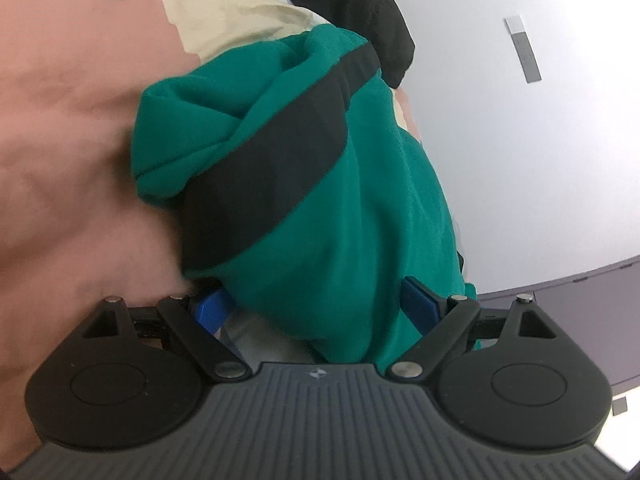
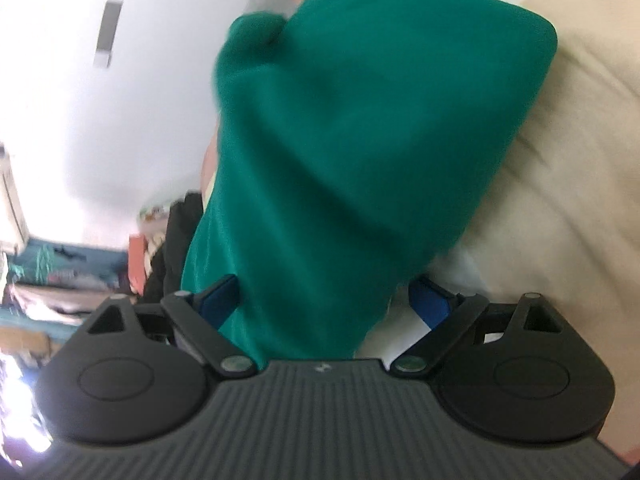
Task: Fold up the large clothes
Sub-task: 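Lift and roll the hoodie bundle over with both grippers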
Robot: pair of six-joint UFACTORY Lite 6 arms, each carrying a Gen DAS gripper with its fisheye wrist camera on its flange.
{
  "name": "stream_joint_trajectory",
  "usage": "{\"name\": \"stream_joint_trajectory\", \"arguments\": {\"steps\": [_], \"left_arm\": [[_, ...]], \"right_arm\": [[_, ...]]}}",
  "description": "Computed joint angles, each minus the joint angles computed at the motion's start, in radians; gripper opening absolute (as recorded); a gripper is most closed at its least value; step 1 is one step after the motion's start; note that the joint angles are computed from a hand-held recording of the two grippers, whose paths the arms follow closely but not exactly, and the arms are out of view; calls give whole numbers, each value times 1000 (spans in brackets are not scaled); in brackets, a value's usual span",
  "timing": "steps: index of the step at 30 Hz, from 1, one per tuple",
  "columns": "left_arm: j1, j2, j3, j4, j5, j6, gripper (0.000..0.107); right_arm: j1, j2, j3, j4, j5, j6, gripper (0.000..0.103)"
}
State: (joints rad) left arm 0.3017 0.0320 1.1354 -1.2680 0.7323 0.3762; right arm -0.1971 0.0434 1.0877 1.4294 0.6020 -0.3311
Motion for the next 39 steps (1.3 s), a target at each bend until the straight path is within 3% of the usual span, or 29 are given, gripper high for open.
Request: {"name": "stream_joint_trajectory", "arguments": {"steps": [8,13,18,23,25,27,32,39], "left_arm": [[13,-35,-42,-51,-26,52,89],[16,-63,-109,-200,-73,168,87],[33,-20,-90,-268,-88,152,83],[33,-18,-69,-188,-130,83,51],[22,-47,-71,-153,-156,80,41],[16,-75,-72,-127,-175,75,32],[68,-186,-112,-61,-127,56,24],[163,-403,-127,159,13,-53,24]], "right_arm": [[-11,20,-11,184,-15,-145,95],[1,71,21,220,-18,-240,95],[16,93,41,215,-31,-262,94],[23,63,54,106,-58,-202,60],[36,41,75,76,-71,-205,39],[38,1,71,50,-69,-217,32],[24,-130,16,18,-37,-242,29],[15,-263,23,-184,33,-95,29]]}}
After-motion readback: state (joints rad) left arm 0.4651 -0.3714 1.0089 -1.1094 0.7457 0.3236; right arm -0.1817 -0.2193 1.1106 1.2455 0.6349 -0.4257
